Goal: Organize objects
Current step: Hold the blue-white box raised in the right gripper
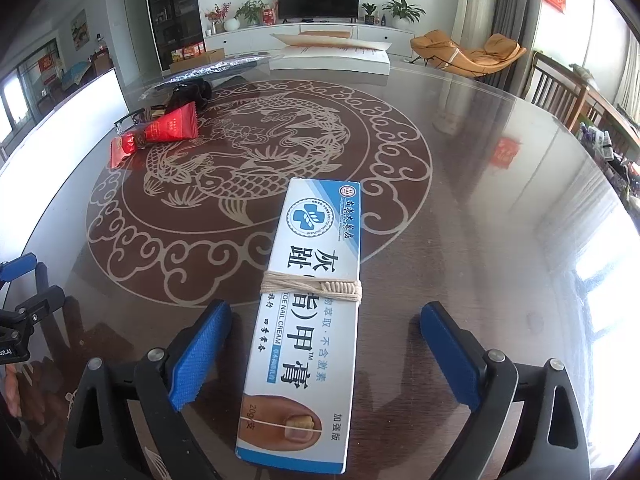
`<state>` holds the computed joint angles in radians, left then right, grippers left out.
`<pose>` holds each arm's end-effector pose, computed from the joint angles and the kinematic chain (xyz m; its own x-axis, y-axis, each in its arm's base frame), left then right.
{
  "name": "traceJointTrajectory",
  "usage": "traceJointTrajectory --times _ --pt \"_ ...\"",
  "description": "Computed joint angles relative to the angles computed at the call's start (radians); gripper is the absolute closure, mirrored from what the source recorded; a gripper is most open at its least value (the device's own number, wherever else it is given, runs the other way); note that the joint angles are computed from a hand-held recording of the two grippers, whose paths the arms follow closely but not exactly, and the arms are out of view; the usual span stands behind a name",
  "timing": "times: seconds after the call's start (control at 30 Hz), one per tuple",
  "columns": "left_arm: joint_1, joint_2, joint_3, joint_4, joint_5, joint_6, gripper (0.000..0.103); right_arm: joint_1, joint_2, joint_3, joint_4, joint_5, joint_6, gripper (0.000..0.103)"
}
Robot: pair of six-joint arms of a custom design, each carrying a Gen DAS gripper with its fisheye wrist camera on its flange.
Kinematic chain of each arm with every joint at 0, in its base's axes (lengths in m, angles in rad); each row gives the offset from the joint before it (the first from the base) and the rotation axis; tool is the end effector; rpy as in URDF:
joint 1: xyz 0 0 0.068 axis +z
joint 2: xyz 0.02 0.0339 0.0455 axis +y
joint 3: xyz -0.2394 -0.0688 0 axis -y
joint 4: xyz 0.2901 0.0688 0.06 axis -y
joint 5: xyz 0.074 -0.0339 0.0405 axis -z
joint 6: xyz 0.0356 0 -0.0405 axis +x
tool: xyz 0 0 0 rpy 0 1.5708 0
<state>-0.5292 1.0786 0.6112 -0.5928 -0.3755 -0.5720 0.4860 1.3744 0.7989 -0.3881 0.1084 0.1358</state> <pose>0.2183 -0.1125 0.1539 -0.8037 -0.1133 -0.5841 -0.1428 0.9897 0.0045 0.2774 0.1422 0.1509 -0.7749 -0.2572 -0.5773 -0.3077 0.9514 -0.0108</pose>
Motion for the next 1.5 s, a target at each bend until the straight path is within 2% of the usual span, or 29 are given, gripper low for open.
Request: traceJointTrajectory --times 0.33,1.5 --pt "0.0 0.0 0.001 0.0 0.0 0.0 0.0 -0.004 0.0 0.001 -0.009 -0.002 0.001 0.0" --pt "-0.002 0.0 0.001 -0.001 -0.001 -0.002 0.0 -0.005 0.002 0.003 -0.01 -0.002 0.0 0.0"
